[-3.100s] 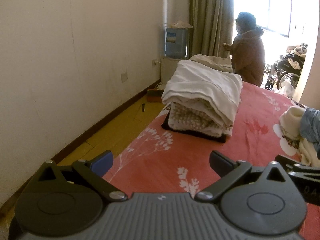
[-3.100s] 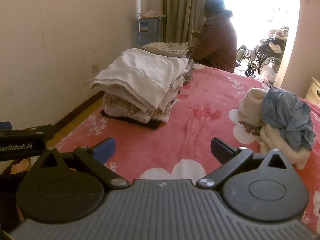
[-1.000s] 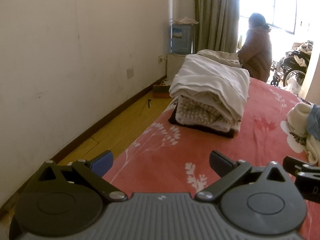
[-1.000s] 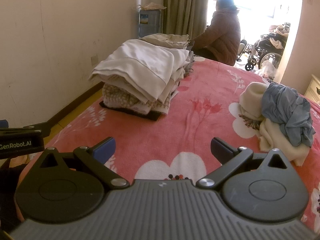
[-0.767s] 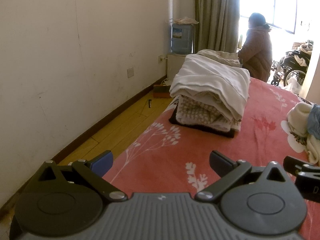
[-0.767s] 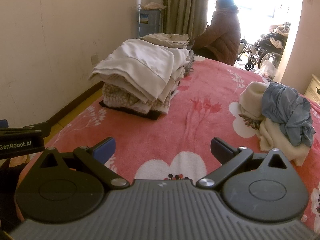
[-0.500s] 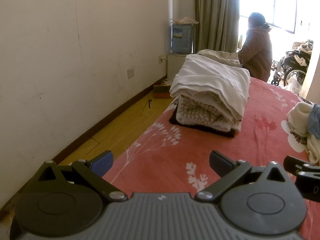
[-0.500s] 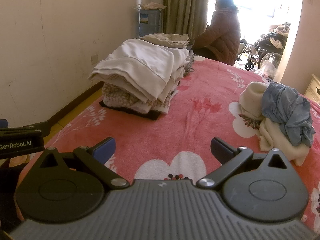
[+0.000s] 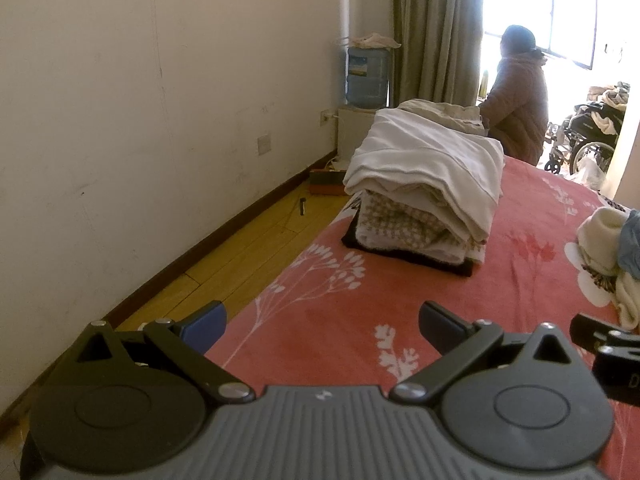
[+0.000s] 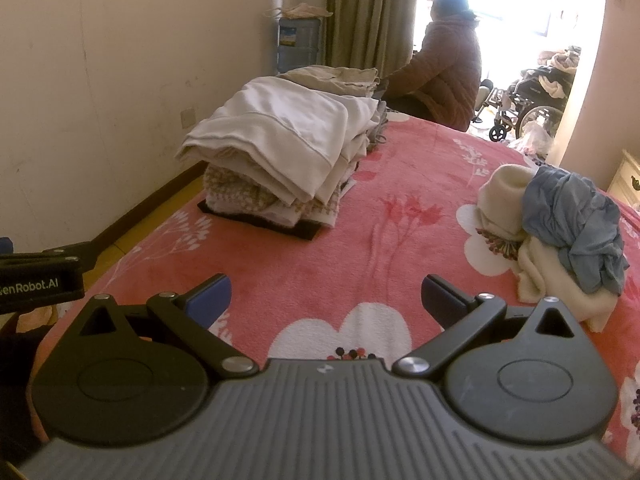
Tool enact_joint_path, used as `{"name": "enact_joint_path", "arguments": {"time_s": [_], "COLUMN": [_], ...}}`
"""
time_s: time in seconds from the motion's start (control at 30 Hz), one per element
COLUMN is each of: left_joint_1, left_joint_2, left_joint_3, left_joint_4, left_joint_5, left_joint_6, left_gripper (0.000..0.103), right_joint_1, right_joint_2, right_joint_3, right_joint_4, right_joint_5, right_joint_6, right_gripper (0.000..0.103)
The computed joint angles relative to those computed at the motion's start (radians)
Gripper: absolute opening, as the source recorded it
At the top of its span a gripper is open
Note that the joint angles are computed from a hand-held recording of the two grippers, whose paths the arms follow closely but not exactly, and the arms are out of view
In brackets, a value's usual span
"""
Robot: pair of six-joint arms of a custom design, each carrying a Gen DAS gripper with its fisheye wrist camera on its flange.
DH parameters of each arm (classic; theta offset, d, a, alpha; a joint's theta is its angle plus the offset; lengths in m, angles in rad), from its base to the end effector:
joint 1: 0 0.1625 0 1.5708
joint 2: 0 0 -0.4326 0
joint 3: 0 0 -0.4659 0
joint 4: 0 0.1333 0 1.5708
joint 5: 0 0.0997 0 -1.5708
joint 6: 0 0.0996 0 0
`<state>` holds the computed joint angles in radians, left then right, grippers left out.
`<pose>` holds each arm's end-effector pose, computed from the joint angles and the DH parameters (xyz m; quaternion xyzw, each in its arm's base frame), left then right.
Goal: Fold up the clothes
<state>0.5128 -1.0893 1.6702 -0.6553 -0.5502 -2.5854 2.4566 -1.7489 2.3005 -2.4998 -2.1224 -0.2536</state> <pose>-0.3681 -0.4577 0.1869 -0.2023 0.6917 -0.4942 0.4862 0.3952 -0.2182 0.3020 0.4668 -0.8234 0.2547 0.1981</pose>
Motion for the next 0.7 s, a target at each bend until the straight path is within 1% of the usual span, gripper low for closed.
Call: {"name": "enact_joint_path", "arguments": {"time_s": [0.7], "left_joint_1": [-0.001], "left_joint_2": [-0.005], "left_joint_3": [0.006], "left_joint_4": [-0.008], "left_joint_5": [-0.001], "left_joint_6": [0.008], "left_gripper": [0.103], "right_joint_1": [0.004], "right_joint_2": [0.000], "right_joint_3": [0.000], "right_joint_4": [0.002], "right_joint_5": [-0.005], "right_joint_6": [-0.004], "right_gripper": [0.102]}}
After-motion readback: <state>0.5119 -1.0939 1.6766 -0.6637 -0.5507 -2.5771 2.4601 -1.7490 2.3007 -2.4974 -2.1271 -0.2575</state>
